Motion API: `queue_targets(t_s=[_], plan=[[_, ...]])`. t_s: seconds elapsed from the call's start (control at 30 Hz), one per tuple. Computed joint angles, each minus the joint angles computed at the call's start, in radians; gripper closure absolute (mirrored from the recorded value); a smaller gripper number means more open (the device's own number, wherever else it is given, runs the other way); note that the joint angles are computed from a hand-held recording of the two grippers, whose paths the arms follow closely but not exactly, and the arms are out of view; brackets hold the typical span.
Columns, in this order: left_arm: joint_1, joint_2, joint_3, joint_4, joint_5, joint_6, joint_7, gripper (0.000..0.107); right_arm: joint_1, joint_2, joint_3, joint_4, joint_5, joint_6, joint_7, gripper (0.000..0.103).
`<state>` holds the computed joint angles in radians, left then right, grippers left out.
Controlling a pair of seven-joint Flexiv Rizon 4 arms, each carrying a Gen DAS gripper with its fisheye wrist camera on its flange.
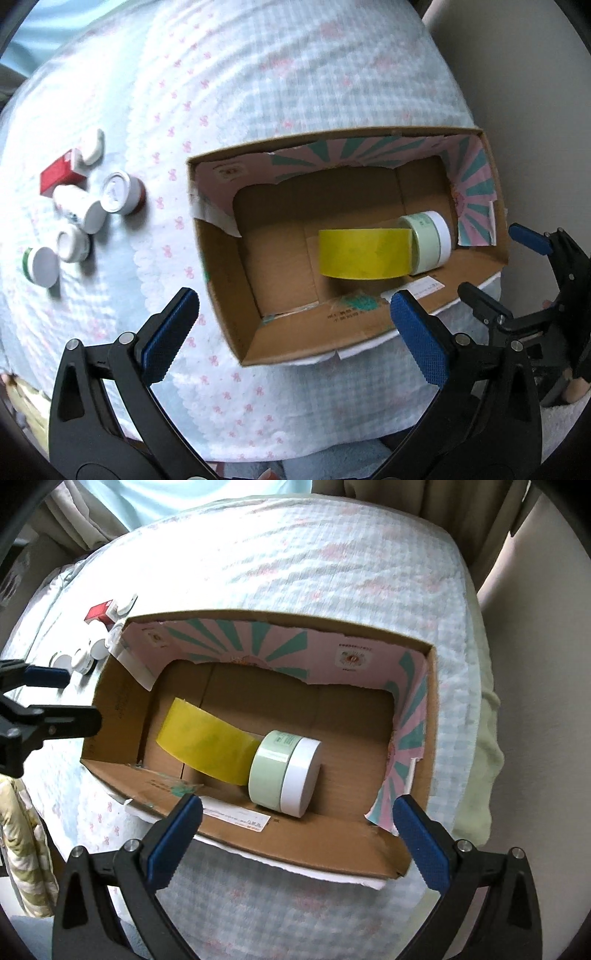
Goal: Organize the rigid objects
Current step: 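Lift both tools out of the box back toward the items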
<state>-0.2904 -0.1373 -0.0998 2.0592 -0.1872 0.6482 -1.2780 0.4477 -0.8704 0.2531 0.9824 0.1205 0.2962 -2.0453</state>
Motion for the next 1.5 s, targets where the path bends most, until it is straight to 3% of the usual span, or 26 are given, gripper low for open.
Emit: queue_targets(t_s=[0.17,0.43,0.6,0.8,0.83,0.97,1.17,1.5], plan=[[0.005,0.063,0.012,0.027,-0.008,0.011,-0.003,0.004,-0.004,0.046,-0.004,0.037,-0.007,0.014,0.007,0.000],[0.054,0.246,0.070,0.114,-0.007,0.035,0.027,0.004,-0.009,0.121,0.014,0.058,0.021,0.044,0.002,0.000],[0.115,0.360,0.125,0.167,-0.013,0.058,0.075,0.004,-0.003,0.181,0.025,0.078,0.051,0.073,0.034,0.000],[0.194,0.424,0.204,0.213,-0.067,0.104,0.191,0.004,0.019,0.252,0.049,0.093,0.094,0.083,0.079,0.000],[0.209,0.424,0.218,0.216,-0.084,0.106,0.220,0.004,0.011,0.251,0.066,0.074,0.106,0.054,0.031,0.000],[0.267,0.397,0.261,0.215,-0.165,0.104,0.329,0.004,0.057,0.297,0.073,0.097,0.122,0.072,0.034,0.000],[0.378,0.303,0.293,0.144,-0.231,0.064,0.501,0.004,0.150,0.321,0.086,0.080,0.138,0.069,0.150,0.000],[0.512,0.094,0.269,0.023,-0.315,0.145,0.778,0.004,0.333,0.275,0.086,0.015,0.079,0.076,0.395,0.000]])
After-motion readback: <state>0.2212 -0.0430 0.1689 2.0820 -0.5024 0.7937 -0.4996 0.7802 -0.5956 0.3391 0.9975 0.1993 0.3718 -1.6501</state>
